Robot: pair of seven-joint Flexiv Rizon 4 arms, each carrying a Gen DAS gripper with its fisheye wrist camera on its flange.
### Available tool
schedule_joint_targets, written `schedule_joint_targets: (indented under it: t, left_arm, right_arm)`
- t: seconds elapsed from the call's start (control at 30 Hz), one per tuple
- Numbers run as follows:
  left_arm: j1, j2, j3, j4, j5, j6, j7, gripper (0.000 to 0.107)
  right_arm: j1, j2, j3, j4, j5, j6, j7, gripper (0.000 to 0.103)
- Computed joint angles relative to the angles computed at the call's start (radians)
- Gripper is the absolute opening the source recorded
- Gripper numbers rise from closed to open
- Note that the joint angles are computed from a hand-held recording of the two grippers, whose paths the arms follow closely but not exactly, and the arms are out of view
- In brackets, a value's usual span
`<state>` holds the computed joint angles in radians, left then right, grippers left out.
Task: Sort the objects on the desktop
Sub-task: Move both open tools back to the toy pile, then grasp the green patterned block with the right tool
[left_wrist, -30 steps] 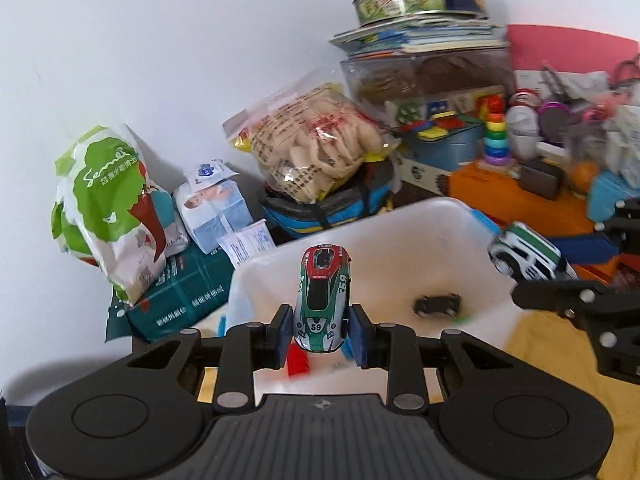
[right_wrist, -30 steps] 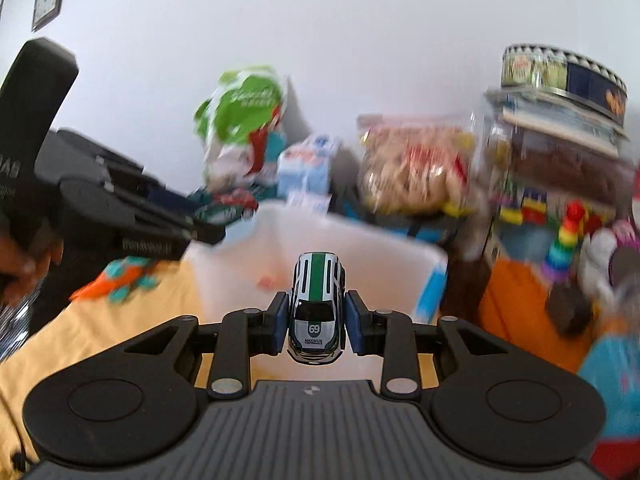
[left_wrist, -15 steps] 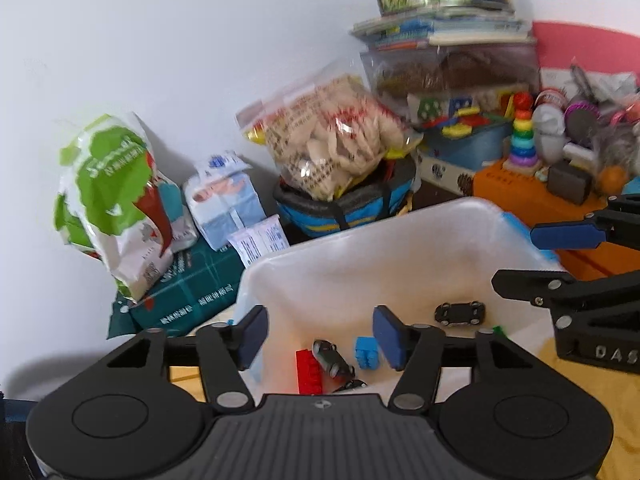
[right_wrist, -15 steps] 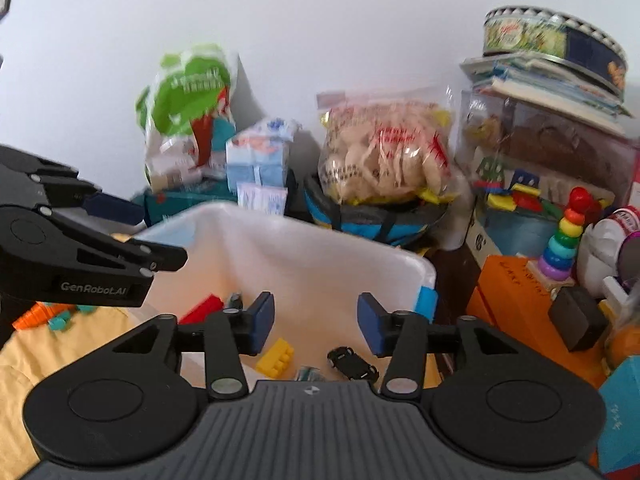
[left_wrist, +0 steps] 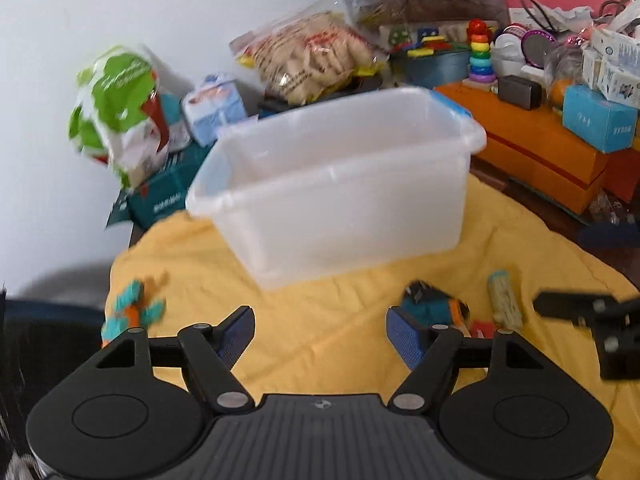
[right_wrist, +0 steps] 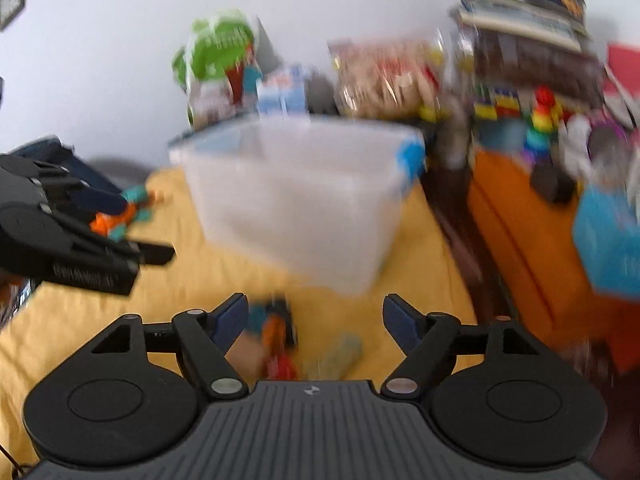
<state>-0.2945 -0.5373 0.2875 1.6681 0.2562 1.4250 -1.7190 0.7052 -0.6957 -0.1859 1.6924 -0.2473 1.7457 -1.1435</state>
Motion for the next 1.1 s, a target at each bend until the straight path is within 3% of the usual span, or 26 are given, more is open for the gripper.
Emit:
schedule_joint_targets:
  t: [0.1, 0.17, 0.33, 0.6, 0.8, 0.97, 1.1]
  left_arm:
    - [0.011, 0.016, -0.035, 0.031, -0.017, -0.019, 0.011, 0.076]
    - [0.031, 0.024, -0.073, 0.051, -0.040, -0.009, 0.031, 0.076]
    - [0.000, 0.019, -0.070, 0.052, -0.047, 0.011, 0.026, 0.076]
    - [-0.088, -0.009, -0.003, 0.009, -0.012, -0.040, -0.066, 0.076]
    - [-0.117, -0.013, 0.017, -0.004, 0.038, -0.097, -0.169, 0.076]
    - [-0.100, -0.008, -0.010, 0.002, 0.073, -0.145, -0.221, 0.076]
    - [-0.051, -0.002, -0.070, 0.034, 0.045, -0.141, -0.223, 0.076]
  right_arm:
    - [-0.036, 0.025, 0.052, 0.051, 0.005, -0.001, 0.000, 0.079]
    - [-0.006, 0.035, 0.016, 0.084, 0.020, 0.026, 0.003, 0.080]
    - [0.024, 0.045, -0.020, 0.122, 0.052, 0.082, -0.056, 0.081]
    - [-0.110, 0.054, 0.115, 0.125, 0.024, 0.069, -0.123, 0.085]
    - [-0.294, 0.023, 0.300, 0.102, -0.052, 0.063, -0.169, 0.085]
    - [-0.433, -0.013, 0.452, 0.073, -0.129, 0.008, -0.221, 0.079]
    - [-0.492, -0.037, 0.519, 0.062, -0.170, 0.010, -0.278, 0.078]
